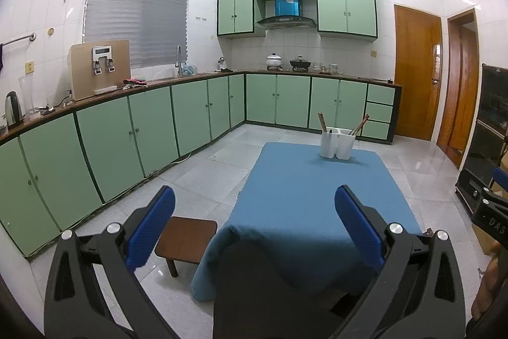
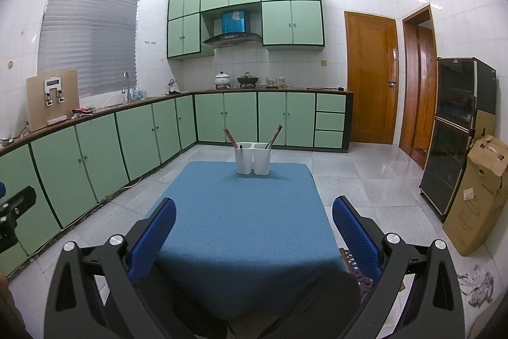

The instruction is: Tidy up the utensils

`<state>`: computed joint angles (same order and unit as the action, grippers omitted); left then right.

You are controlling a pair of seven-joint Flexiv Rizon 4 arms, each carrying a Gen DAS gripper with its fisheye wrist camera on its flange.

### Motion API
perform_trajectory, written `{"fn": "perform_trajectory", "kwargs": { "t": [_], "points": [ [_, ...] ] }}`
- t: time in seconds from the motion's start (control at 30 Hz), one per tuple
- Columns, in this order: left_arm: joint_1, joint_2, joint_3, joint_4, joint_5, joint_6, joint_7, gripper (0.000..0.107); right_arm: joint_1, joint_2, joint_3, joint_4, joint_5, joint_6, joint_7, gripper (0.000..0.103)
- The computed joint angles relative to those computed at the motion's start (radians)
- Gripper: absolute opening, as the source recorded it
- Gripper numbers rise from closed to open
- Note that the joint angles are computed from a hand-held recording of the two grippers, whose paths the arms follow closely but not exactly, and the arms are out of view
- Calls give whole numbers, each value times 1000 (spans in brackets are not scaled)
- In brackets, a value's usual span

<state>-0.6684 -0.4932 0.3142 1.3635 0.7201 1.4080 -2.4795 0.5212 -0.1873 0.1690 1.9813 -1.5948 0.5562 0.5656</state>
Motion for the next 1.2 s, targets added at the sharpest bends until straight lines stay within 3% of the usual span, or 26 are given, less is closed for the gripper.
{"fn": "perform_trajectory", "kwargs": {
  "t": [1.2],
  "points": [
    [4,8,0,0,17,2,-21,98,1,0,1,3,-3,-6,10,97]
  ]
}}
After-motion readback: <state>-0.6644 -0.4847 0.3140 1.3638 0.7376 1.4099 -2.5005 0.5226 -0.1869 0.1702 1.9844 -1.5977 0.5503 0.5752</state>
